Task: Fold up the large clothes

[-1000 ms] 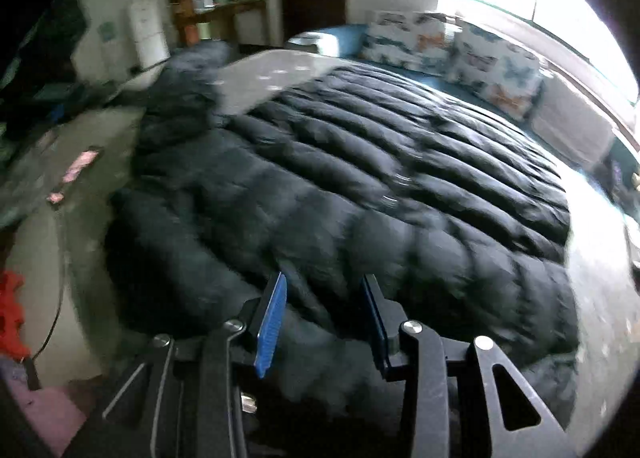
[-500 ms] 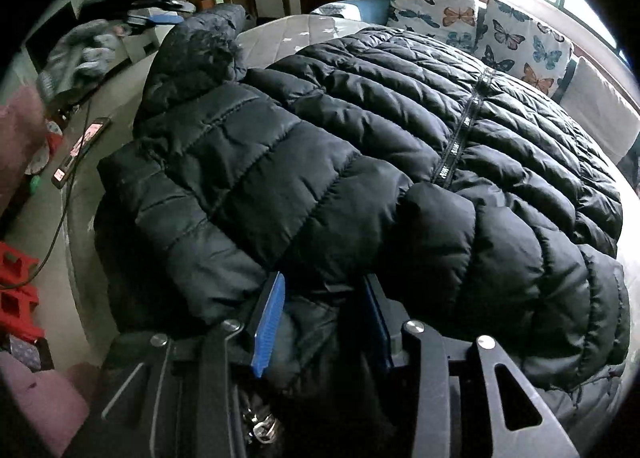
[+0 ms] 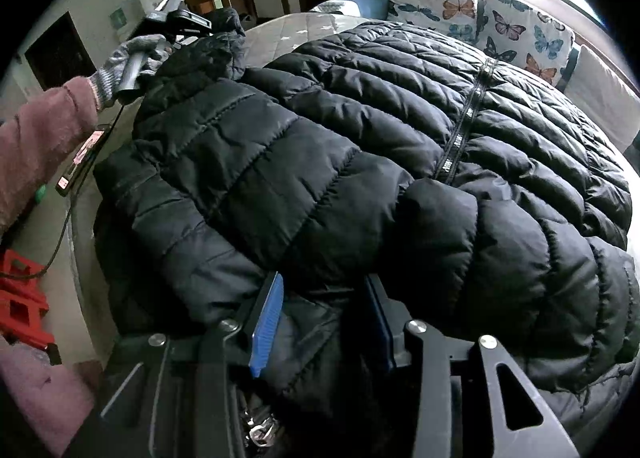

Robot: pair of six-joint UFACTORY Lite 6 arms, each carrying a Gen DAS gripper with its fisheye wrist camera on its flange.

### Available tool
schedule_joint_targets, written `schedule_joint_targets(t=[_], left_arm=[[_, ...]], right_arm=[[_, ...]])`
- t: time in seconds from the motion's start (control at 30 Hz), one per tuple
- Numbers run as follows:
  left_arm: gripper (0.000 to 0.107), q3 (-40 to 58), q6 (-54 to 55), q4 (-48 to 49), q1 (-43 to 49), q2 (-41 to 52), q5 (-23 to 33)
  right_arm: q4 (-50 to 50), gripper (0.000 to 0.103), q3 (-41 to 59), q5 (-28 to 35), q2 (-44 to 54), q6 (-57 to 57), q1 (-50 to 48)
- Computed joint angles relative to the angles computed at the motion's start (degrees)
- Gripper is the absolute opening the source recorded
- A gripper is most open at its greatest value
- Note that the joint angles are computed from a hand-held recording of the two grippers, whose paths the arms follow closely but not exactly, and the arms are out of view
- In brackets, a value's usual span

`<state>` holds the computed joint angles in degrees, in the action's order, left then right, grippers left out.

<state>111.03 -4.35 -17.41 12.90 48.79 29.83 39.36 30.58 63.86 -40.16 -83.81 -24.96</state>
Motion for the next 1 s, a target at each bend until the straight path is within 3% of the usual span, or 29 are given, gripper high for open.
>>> schedule_joint_targets(t=[0.1, 0.13, 0.17, 0.23, 0.3, 0.4, 0.5, 0.6, 0.7, 0.87, 1.0], left_arm=[[0.035, -12.8, 6.4, -5.0, 0.7, -11.5, -5.1], [0.039, -14.6, 7.4, -5.7, 1.0, -13.7, -5.8], [0.057, -16.1, 7.0, -5.3, 1.5, -15.9, -6.3], [0.079, -17.6, 3.5, -2.0, 2.4, -18.3, -6.7], [0.08, -18.3, 3.1, -2.5, 3.8, -19.0, -7.8], [0.082, -13.3, 6.0, -7.2, 6.6, -14.4, -2.7], [0.082, -14.5, 11.5, -13.7, 8.4, -12.3, -2.1], [0.075, -14.6, 13.5, -16.5, 9.1, -9.1, -2.5], [0.06, -15.9, 18.6, -22.0, 9.0, -8.0, -5.3], [0.014, -15.3, 26.5, -31.2, 8.5, -6.3, -6.4], [0.009, -21.4, 30.6, -36.6, 7.6, -13.9, -11.4]], right_arm=[[0.5, 0.046, -0.6, 0.0, -0.5, -0.6, -0.5], [0.5, 0.046, -0.6, 0.3, -0.6, -0.8, -0.8], [0.7, 0.047, -0.7, 0.4, -0.6, -0.8, -0.9], [0.9, 0.047, -0.8, 0.8, -0.7, -1.5, -1.5], [1.0, 0.047, -0.9, 0.9, -0.9, -1.4, -1.7], [1.2, 0.047, -1.1, 1.0, -1.2, -2.0, -2.1], [1.5, 0.047, -0.9, 1.6, -0.6, -2.9, -2.9], [1.7, 0.047, -0.9, 1.9, -0.6, -3.0, -3.2], [1.7, 0.047, -1.1, 1.9, -0.9, -3.0, -3.2], [1.9, 0.048, -1.3, 1.6, -1.2, -3.5, -3.2], [1.0, 0.047, -1.5, 2.0, -3.6, -2.5, -2.9]])
